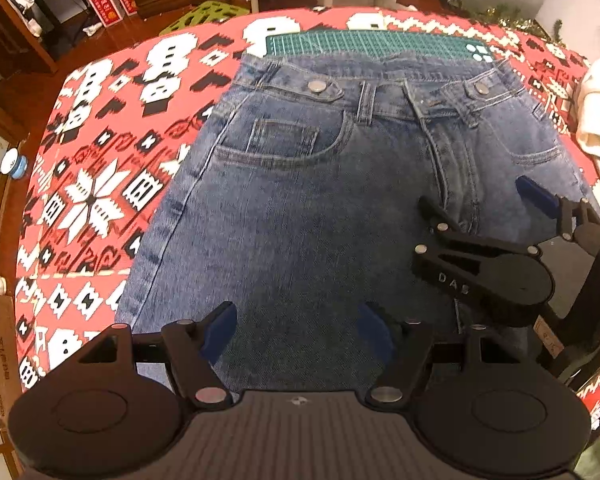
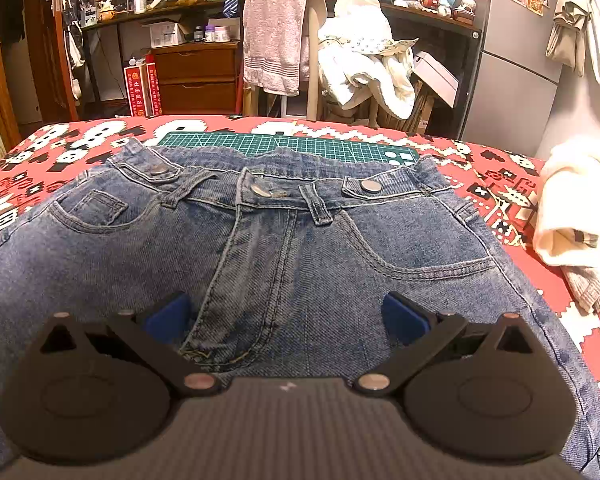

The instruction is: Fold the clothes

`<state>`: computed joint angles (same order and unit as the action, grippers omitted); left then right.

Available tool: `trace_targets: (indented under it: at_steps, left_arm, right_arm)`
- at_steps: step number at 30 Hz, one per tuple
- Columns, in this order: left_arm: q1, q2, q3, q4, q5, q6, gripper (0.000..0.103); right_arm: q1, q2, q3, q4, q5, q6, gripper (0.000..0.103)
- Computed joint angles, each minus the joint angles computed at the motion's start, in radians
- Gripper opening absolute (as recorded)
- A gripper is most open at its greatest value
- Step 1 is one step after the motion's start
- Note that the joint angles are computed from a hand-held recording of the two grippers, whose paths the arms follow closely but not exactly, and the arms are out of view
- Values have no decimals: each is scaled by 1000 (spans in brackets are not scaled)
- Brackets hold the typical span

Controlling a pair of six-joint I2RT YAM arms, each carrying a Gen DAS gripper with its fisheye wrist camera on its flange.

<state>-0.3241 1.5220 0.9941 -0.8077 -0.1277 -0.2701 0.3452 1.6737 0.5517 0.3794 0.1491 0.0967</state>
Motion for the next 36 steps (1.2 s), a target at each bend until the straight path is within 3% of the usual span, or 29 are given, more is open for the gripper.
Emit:
trace_targets:
  at_steps: [9,12,15,23,36]
  left_arm:
    - [37,1,-9,23,21,17,68]
    - [67,14,-13,80,31,44,66]
    - [96,46,-11,144,55,72,60]
    - [129,172,39,249,101,143,30]
    - [180,154,-17,250,136,187,26]
  right_arm:
    - [0,2,0,2,0,0,103]
    - [0,2,0,3,0,0,103]
    - [0,2,0,3,0,0,103]
    - [0,1,-1,3,0,0,103]
    - [3,2,-2,5,3,2,103]
